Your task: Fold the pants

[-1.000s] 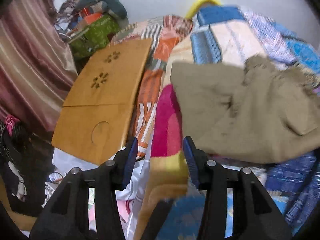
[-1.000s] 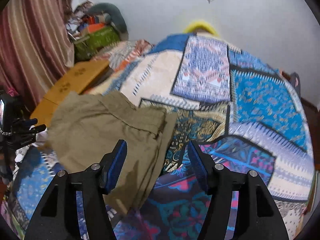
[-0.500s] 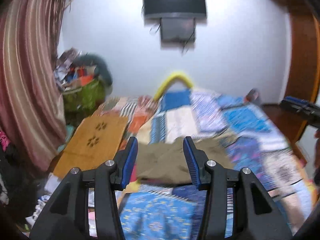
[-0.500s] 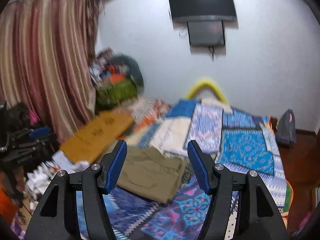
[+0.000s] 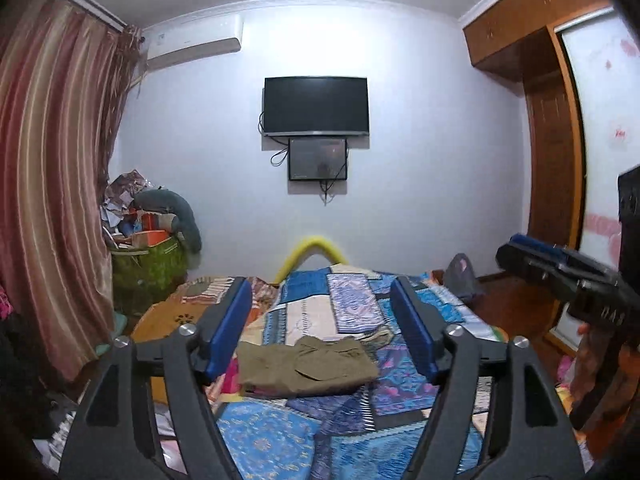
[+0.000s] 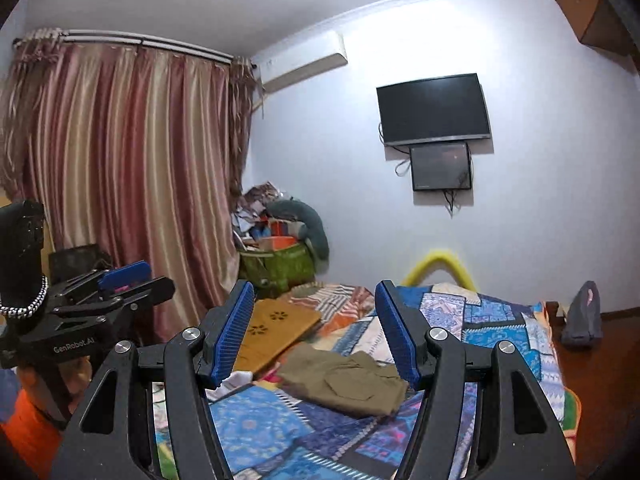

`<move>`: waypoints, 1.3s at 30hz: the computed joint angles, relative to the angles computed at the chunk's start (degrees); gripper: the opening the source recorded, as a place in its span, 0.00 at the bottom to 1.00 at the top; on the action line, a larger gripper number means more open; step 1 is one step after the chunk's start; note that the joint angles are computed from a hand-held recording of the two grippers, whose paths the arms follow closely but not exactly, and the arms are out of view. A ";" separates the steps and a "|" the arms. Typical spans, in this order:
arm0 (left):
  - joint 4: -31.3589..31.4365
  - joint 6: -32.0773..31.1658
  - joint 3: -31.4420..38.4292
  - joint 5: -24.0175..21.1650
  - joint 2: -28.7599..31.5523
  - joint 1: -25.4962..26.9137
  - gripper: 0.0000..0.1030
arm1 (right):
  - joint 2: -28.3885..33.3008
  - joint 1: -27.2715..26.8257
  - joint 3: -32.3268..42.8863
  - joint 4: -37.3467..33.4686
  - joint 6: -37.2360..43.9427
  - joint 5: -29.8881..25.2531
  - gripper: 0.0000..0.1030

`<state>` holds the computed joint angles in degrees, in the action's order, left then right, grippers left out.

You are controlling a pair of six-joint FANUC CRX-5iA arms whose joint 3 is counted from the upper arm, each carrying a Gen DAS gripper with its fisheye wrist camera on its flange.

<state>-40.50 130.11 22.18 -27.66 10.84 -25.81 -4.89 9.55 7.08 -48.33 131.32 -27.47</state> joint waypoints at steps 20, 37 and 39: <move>-10.55 11.48 -4.76 -3.36 -3.43 -4.85 1.00 | -4.18 8.47 -10.77 21.56 -19.71 14.49 1.00; -11.69 12.28 -4.21 -4.13 -2.43 -5.46 1.00 | -5.94 7.45 -12.68 19.74 -18.77 13.22 1.00; -11.53 12.12 -4.12 -4.14 -2.33 -5.42 1.00 | -5.99 7.50 -12.76 20.28 -19.29 13.31 1.00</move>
<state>-52.03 142.23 18.06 -31.80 8.50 -31.23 -10.88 17.05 -5.68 -28.05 112.03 -14.16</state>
